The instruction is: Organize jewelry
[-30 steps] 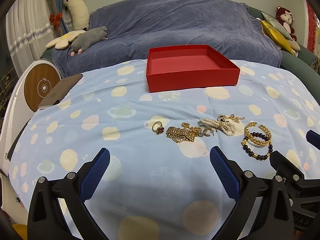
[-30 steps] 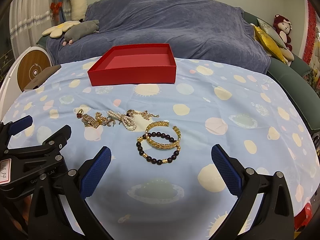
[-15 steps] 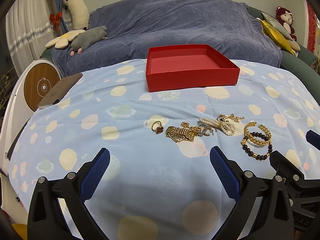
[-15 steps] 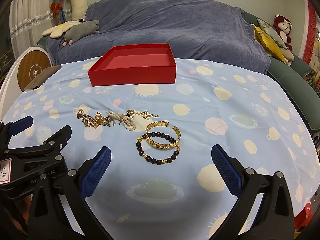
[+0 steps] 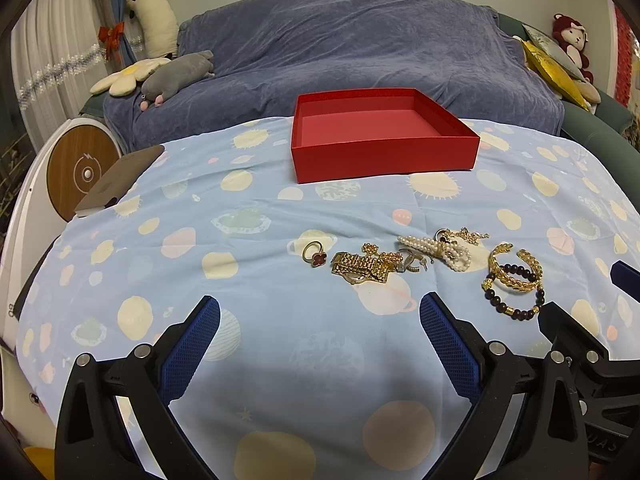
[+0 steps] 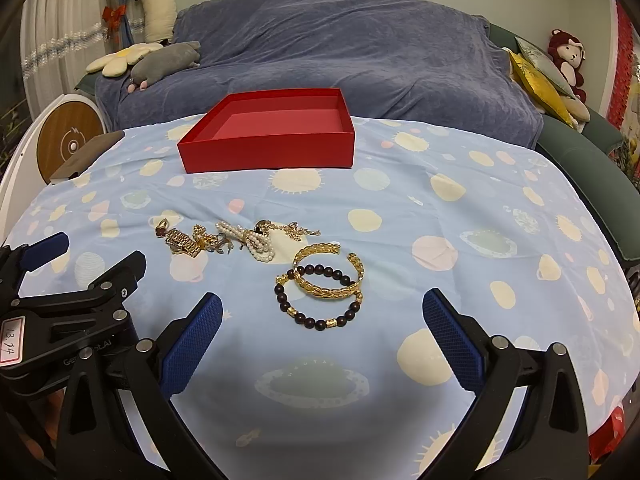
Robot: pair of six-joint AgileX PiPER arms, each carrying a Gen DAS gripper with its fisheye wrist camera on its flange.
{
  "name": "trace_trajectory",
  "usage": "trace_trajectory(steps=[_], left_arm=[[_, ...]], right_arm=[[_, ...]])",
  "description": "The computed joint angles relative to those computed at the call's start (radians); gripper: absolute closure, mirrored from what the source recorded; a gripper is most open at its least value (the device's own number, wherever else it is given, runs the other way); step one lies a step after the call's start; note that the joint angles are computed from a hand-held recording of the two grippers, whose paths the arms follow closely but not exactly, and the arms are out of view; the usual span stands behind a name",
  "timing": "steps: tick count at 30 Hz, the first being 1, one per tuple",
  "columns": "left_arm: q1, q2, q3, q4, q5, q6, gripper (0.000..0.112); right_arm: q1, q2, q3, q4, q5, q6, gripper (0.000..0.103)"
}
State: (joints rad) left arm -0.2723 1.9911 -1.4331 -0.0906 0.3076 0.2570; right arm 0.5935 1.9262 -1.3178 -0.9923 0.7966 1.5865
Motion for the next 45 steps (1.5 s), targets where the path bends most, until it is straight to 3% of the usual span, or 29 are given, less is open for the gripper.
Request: trace_trajectory(steps=[12, 26, 45], left_arm=[[-0.014, 0.004, 0.017, 0.032, -0.004, -0.005, 0.015], [-0.005, 0.016, -0.009, 0.015, 0.023, 0.0, 0.015], [0.084, 0.075, -0.099, -0.158, 0.124, 0.146, 0.015]], right_arm=[[-0.028, -0.032, 0.057, -0.015, -0.055, 0.057, 0.005], [-0.037, -0.036, 0.075, -0.019, -0.064, 0.059, 0.005], [-0.045, -0.034, 0.084, -0.007, -0.076, 0.039, 0.005]])
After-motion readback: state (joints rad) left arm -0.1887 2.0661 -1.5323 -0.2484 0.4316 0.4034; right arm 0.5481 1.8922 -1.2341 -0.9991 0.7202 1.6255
